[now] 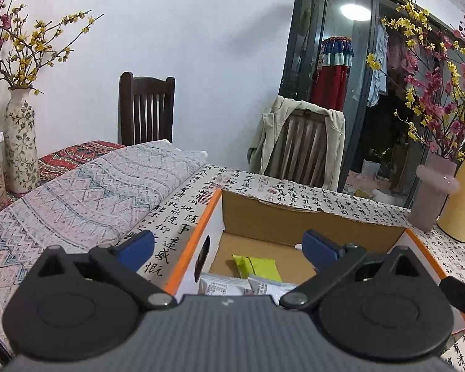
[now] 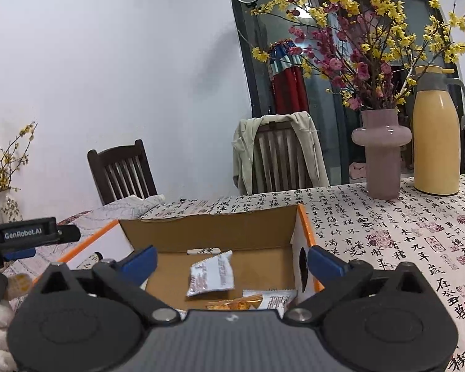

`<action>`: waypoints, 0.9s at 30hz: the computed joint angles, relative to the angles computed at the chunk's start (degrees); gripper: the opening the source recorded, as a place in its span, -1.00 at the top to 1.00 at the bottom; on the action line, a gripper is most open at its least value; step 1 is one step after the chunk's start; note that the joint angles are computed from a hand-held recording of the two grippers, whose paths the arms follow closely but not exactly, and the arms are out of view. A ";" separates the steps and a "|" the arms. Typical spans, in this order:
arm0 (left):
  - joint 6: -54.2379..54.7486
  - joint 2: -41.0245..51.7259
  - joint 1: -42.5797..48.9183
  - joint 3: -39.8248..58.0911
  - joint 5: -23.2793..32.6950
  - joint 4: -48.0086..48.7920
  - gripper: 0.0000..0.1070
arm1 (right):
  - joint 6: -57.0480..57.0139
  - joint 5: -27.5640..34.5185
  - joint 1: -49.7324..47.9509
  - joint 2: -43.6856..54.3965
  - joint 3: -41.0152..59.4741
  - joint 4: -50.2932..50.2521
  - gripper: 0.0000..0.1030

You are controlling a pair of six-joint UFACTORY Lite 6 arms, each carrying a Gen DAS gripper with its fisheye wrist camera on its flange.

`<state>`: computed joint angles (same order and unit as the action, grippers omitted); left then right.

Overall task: Organize snacks
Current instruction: 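Lower both packets into the cardboard box and open both tools, then move both tools back toward the remaining snacks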

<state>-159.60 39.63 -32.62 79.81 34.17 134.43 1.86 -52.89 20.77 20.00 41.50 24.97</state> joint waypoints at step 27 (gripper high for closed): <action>-2.71 -37.30 -7.45 -35.35 2.63 3.06 -0.93 | -15.47 -5.69 20.17 -35.99 -26.16 23.23 -1.00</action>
